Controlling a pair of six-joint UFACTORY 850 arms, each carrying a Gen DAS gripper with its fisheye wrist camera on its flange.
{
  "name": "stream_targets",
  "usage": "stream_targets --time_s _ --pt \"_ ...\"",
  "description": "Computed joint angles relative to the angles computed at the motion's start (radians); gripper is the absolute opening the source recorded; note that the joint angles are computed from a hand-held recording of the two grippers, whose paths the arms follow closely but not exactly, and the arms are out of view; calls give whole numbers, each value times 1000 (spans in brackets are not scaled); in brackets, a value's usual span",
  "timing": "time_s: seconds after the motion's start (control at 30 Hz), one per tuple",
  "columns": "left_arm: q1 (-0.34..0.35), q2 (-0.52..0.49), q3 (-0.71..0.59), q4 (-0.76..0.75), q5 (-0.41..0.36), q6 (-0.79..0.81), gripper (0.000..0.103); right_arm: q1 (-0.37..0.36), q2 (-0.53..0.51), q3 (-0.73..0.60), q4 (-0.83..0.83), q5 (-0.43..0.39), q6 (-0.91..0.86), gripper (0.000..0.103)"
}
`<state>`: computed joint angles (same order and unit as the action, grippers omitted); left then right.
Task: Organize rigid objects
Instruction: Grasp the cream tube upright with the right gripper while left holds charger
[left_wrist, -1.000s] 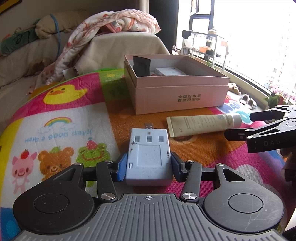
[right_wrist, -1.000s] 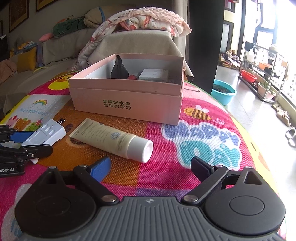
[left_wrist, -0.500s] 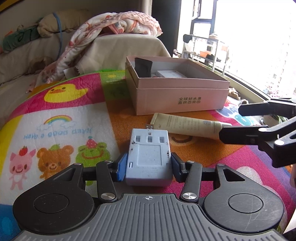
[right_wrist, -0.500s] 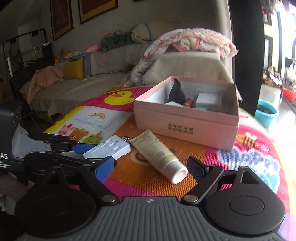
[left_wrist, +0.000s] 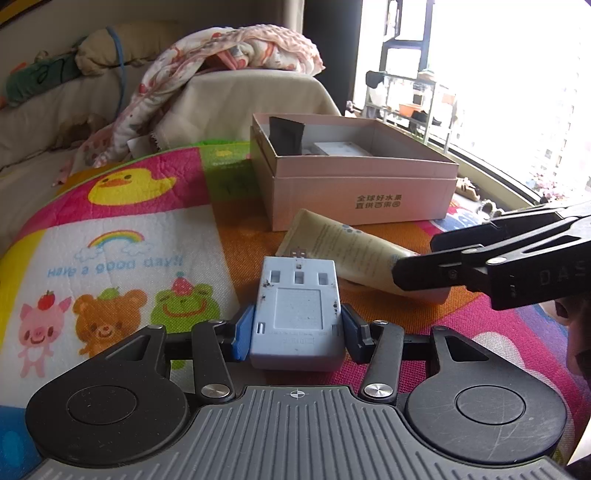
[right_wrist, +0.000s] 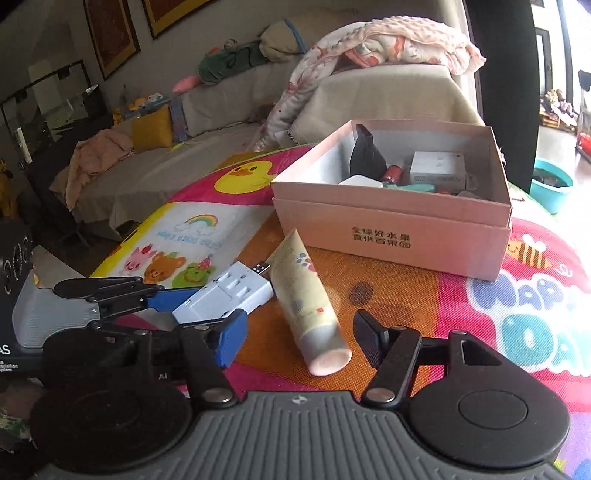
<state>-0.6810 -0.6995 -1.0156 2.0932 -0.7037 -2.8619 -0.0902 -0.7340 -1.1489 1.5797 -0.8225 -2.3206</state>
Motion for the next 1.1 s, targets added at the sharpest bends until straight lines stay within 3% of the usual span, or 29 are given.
stream_targets --time_s 0.1,0.23,0.3,0.4,0.5,0.63,0.73,0.9,1.1 --pt "0 -1 0 -2 0 3 54 43 21 31 160 81 -179 59" --pt "0 3 3 2 0 -3 54 97 -21 -47 68 144 -83 46" --pt "1 8 11 19 -1 -25 54 109 -36 -76 10 153 -24 46" --pt "4 17 17 41 17 -15 54 106 -13 -42 47 168 -112 40" --pt "29 37 12 55 93 0 54 90 16 3 81 214 -173 32" --pt "77 62 6 156 211 -91 53 51 54 54 64 224 -179 32" --pt "89 47 -37 68 260 50 55 35 64 71 34 210 -179 32" --pt "70 8 -87 -74 231 292 54 58 54 73 187 227 -291 38" --pt "37 2 -55 -8 137 219 53 74 47 74 267 223 -389 38"
